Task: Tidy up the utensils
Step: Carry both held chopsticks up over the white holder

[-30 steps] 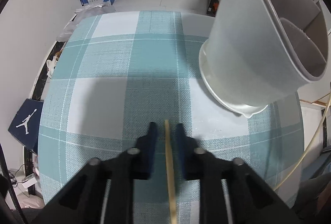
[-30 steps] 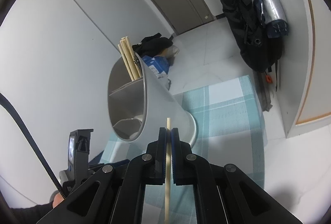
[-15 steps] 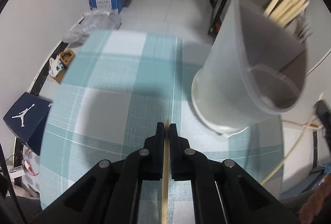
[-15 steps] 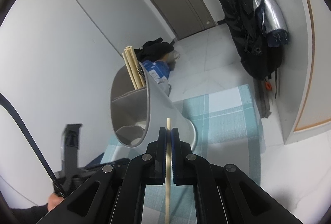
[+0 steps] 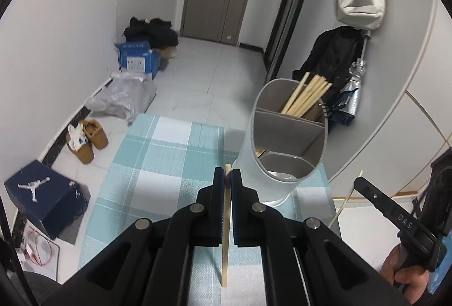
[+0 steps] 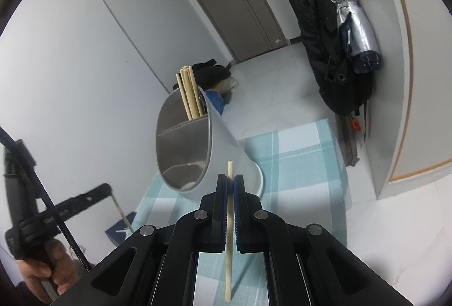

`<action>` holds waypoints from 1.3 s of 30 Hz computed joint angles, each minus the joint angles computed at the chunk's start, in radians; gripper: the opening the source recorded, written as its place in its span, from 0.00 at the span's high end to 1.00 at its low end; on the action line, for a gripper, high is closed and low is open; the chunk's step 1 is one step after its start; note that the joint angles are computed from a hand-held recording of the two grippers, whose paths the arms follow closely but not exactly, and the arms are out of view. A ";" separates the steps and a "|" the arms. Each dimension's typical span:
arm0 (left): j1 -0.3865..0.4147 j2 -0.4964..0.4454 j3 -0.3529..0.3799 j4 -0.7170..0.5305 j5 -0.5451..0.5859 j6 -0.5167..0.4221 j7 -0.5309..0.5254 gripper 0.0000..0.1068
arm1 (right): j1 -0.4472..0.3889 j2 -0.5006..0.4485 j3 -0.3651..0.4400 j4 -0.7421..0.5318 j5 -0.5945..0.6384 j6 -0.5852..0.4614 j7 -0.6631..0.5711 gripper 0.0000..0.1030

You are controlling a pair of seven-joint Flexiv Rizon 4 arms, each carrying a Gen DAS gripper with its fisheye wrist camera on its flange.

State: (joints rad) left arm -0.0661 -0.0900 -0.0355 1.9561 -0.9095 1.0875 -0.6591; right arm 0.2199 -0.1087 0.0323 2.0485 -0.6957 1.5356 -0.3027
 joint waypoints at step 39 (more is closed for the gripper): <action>0.058 0.001 0.023 -0.184 -0.167 -0.314 0.135 0.99 | -0.056 0.046 0.043 -0.144 -0.496 -0.093 0.263 0.97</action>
